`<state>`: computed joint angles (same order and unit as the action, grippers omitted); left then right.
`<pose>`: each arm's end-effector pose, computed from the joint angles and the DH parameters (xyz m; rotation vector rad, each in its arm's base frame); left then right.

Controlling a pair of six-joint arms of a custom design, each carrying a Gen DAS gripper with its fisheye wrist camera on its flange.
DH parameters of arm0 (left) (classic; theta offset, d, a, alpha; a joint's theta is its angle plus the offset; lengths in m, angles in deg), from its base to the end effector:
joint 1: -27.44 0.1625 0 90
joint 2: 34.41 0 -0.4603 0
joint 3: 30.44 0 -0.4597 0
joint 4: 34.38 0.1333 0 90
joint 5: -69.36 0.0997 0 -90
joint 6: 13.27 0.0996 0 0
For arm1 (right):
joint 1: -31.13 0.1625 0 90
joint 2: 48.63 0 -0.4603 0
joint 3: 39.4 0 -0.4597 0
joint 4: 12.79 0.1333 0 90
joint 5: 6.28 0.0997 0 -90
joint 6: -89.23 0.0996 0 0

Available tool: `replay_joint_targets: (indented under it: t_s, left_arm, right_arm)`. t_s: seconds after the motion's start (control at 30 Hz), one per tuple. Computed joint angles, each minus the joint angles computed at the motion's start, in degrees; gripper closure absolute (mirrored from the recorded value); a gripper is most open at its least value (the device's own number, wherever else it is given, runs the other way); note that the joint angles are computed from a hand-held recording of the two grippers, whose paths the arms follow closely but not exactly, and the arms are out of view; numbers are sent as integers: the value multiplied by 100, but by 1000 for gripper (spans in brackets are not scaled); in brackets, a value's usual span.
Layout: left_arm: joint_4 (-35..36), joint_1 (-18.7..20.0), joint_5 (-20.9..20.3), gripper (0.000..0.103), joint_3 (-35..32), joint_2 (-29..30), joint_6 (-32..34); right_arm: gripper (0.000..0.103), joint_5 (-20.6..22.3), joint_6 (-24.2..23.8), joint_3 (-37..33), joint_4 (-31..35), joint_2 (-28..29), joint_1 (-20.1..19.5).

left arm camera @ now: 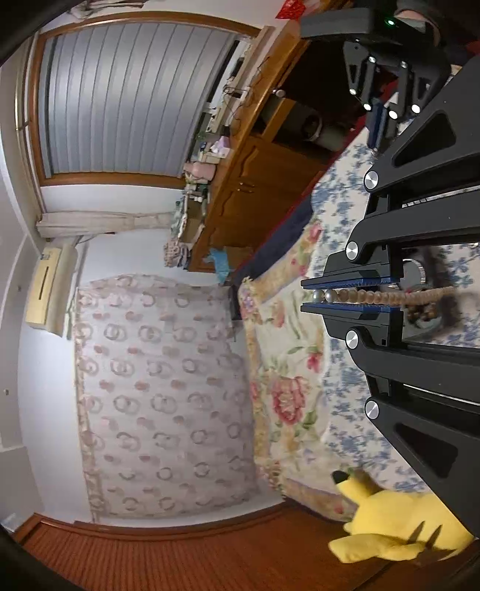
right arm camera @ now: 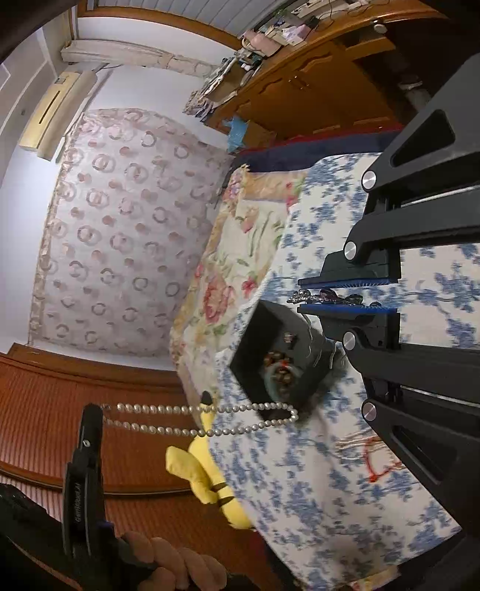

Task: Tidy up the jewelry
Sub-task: 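Lift the pearl necklace with the left tool toward the box while the right holds the silver ornament, then lower the pearl necklace and silver comb into the black box and open both tools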

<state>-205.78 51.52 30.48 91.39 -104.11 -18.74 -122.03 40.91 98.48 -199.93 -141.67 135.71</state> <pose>-0.4247 -0.4207 0.2255 0.9619 2.2544 -1.1945 0.1963 -0.3969 0.3220 0.9817 -2.1008 0.9299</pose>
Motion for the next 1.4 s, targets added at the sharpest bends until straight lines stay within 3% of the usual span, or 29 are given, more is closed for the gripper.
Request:
replay_joint_targets:
  t_s: [0.4,0.83,1.1,1.4]
  left_arm:
    - [12,507,-173,97,-833,586,596]
    - [409,1483,-770,97,-685,947,125]
    - [249,1500,-766,96,-229,658,11]
    - [190,1397,-646,88,116,456,-59]
  right_arm:
    - [94,385,21,-770,183,681,-79]
    - [94,620,176,-1426,298,1776,-372]
    - [94,665,462,-1636,604,2163,-458]
    - [93,691,900,-1815,960,2264,-581]
